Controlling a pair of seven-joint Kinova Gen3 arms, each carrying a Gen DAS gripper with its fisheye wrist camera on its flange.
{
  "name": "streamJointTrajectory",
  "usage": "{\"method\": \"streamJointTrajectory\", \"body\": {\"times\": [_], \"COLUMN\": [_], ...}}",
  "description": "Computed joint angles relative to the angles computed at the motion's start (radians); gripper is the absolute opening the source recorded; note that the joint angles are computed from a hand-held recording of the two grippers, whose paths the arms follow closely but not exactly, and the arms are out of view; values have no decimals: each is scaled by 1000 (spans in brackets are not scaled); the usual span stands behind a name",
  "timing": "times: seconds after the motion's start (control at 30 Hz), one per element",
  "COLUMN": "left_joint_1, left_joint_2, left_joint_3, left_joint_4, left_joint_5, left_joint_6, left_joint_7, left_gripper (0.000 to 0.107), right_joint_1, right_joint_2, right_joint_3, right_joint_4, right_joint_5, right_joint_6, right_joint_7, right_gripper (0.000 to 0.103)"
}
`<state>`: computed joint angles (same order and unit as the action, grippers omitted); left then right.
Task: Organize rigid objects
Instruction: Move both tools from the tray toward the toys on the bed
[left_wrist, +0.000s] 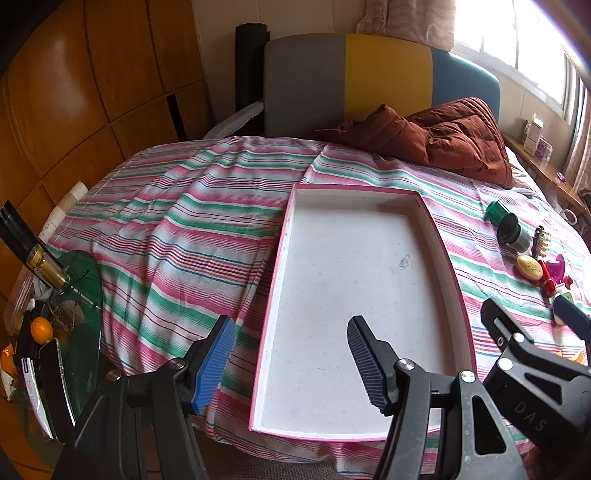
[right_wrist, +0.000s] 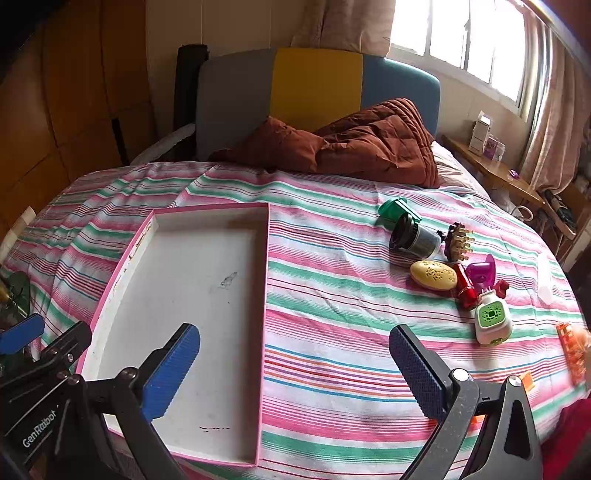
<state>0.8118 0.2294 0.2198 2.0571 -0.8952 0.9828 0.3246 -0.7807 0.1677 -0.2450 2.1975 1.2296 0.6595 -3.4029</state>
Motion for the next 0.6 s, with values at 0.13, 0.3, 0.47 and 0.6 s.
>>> {"method": "streamJointTrajectory", "body": {"times": [0.13,0.3,0.47,0.6], "left_joint_1": [7,28,46,57], "left_joint_2": [8,24,40,51], "left_joint_3": [5,6,3,-1], "left_joint_4": [-8,-26,-52,-75], "left_joint_5": [-1,-5,-3,-1], "left_joint_6": [-5,-2,3,-3], "left_joint_7": [-11,-27,-51,-78], "left_gripper": [65,65,65,65], "right_joint_1": [6,33,61,94], "right_joint_2": [-21,-48,-74,-105], "right_joint_3": [-1,-3,-3,-3], "right_joint_4": [14,31,53,78], "right_joint_5": [-5,-22,-29,-38], "right_joint_6": [17,18,21,15], "right_joint_7": [5,17,18,28], "right_gripper": [103,103,103,103]}}
